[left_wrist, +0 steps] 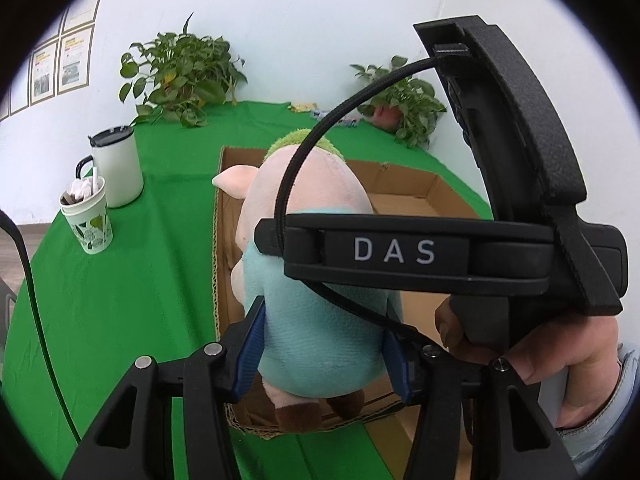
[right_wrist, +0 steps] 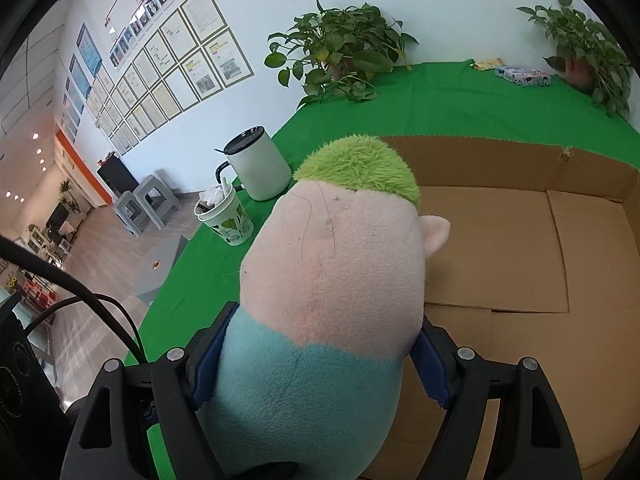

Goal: Organize objects
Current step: 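Lift the plush pig with the right tool and carry it over the open box, then lower the plush pig into the box and open the right tool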

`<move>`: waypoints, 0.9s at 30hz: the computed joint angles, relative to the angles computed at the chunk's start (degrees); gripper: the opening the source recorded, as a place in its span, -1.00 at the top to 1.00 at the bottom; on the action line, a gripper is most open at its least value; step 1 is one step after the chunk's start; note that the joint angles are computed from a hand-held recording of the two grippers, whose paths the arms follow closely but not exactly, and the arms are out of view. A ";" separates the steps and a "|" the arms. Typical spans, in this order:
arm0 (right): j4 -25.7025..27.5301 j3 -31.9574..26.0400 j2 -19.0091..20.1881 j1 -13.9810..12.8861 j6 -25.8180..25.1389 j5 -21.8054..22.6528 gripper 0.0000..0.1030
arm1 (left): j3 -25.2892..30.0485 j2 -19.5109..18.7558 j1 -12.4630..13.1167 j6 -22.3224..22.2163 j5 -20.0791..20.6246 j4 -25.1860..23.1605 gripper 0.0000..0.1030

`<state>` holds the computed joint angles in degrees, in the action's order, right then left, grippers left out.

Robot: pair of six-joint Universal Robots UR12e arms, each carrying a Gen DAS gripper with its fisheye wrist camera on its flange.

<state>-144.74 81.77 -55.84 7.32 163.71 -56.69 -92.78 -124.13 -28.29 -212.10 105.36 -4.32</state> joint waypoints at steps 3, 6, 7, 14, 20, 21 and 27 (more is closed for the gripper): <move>3.04 -2.47 2.05 0.62 -0.22 -0.05 -0.49 | 0.14 -0.01 0.45 -1.69 -0.77 -2.55 0.01; 6.48 -4.74 4.01 1.12 -0.46 -0.35 -0.51 | 0.04 0.05 1.00 -4.20 -2.60 -4.77 0.02; 7.71 -5.44 4.60 1.28 -0.46 -0.60 -0.52 | -0.06 0.06 1.16 -4.95 -3.36 -5.26 0.02; 12.43 -7.09 5.91 1.77 0.04 -0.57 -0.70 | -0.71 0.51 0.58 -5.47 -3.01 -5.19 0.00; 14.49 -6.71 5.74 1.97 -0.29 -0.12 -0.73 | -1.11 1.10 -0.23 -5.76 -1.04 -5.98 -0.02; 14.92 -6.81 5.83 1.99 -0.01 0.01 -0.73 | -1.22 1.18 -0.32 -5.95 -0.89 -5.87 -0.01; 15.82 -7.59 6.30 2.42 0.73 -0.86 -0.74 | -1.82 1.06 0.18 -6.96 -2.26 -3.92 0.03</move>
<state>-128.93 74.18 -49.54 9.73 164.44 -57.55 -94.60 -123.07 -28.11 -219.06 103.10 -8.24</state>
